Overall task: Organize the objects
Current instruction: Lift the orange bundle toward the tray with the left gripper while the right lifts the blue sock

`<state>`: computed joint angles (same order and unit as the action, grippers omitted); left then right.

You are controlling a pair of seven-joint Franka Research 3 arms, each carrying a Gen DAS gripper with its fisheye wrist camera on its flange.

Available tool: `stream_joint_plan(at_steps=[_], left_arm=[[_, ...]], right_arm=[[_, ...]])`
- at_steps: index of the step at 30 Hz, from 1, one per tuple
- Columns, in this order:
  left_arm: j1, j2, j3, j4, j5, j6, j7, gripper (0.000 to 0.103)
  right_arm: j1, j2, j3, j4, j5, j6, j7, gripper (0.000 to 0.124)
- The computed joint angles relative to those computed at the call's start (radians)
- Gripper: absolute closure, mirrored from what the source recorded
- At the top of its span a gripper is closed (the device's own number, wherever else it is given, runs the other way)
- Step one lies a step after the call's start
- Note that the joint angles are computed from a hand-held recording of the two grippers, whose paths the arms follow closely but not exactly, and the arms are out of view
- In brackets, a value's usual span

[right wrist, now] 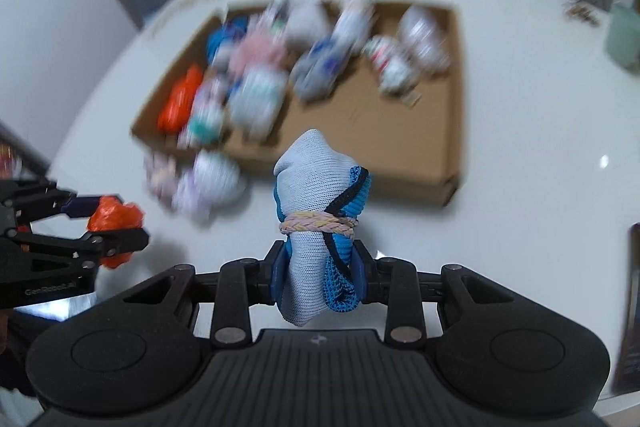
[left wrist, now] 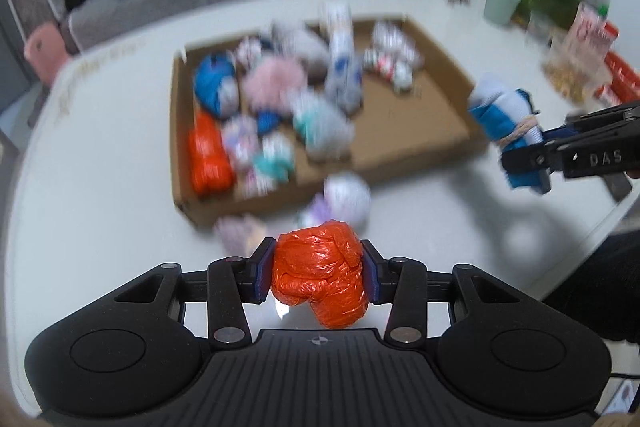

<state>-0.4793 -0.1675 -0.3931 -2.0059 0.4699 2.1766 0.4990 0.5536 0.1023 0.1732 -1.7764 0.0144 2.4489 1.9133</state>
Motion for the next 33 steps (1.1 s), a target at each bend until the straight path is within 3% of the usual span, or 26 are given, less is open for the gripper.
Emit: stream_joint_plan(at_steps=[9, 13, 21, 27, 33], left_arm=[[0.025, 0.114, 0.004, 0.164, 0.241, 0.048, -0.054, 0.054], [0.014, 0.2, 0.031, 0.251, 0.296, 0.088, -0.05, 0.054], [-0.022, 0.35, 0.09, 0.35, 0.269, 0.173, -0.041, 0.054], [-0.014, 0.384, 0.112, 0.292, 0.16, 0.259, -0.015, 0.053], [-0.01, 0.355, 0.123, 0.235, 0.123, 0.173, 0.014, 0.053]], right_arm=[[-0.02, -0.002, -0.058, -0.043, -0.28, 0.27, 0.246, 0.094], [-0.028, 0.047, -0.065, -0.007, -0.3, 0.36, 0.239, 0.094], [-0.052, 0.056, -0.053, 0.015, -0.127, 0.329, 0.042, 0.094], [-0.043, 0.076, -0.058, 0.051, -0.093, 0.278, -0.029, 0.094], [-0.041, 0.1, -0.052, 0.09, -0.052, 0.223, -0.093, 0.094]])
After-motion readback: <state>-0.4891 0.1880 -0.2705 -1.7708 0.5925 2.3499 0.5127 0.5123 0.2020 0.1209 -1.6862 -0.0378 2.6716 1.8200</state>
